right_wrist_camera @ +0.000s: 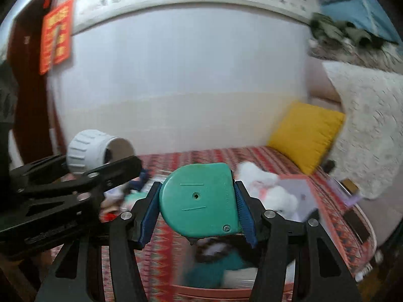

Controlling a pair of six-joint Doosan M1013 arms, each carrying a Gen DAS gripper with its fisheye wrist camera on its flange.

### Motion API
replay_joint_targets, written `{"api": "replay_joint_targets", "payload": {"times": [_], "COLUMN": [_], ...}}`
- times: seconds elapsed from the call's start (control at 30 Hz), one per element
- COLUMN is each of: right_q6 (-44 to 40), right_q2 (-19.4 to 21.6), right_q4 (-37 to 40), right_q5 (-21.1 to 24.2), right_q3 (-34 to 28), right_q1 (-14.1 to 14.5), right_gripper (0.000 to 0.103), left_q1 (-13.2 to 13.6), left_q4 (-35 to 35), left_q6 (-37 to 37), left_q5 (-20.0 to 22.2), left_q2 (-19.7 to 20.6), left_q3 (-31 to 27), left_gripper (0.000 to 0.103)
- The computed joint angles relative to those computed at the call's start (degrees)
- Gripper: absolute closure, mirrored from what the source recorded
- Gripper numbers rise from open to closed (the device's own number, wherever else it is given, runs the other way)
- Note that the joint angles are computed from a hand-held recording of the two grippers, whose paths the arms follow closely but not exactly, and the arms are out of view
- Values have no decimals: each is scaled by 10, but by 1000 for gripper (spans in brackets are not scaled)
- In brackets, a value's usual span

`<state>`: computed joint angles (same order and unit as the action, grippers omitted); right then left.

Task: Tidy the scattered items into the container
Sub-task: 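Carry the teal case and white cup into the orange box and open both tools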

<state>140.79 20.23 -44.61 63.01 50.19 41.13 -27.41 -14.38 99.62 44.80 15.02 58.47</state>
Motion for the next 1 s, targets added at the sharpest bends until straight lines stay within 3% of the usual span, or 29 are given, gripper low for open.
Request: {"api": "replay_joint_targets", "payload": {"times": [0.43,0.67,0.8,0.83,1.0], "right_q6": [64,60,54,42,54], "right_q2": [-60,-64,-62,-59,-48], "right_q4": [38,82,113,122,74], "right_q5": [32,39,37,41,86], "right_q3": [128,153,162,161,152], "right_q1": [-74,-100,-110,-112,-103], "right_gripper": [44,44,42,42,15], "left_q1": [-48,-58,-61,-60,-54], "left_q4": [15,35,66,69,65], "left_q6": [-7,-25,-43,-43,-53], "left_q5": [86,125,163,161,141], "left_q2": [78,102,117,116,106], "left_q3": [-63,-68,-79,-77,-64], "left_gripper": [46,46,24,23,10]}}
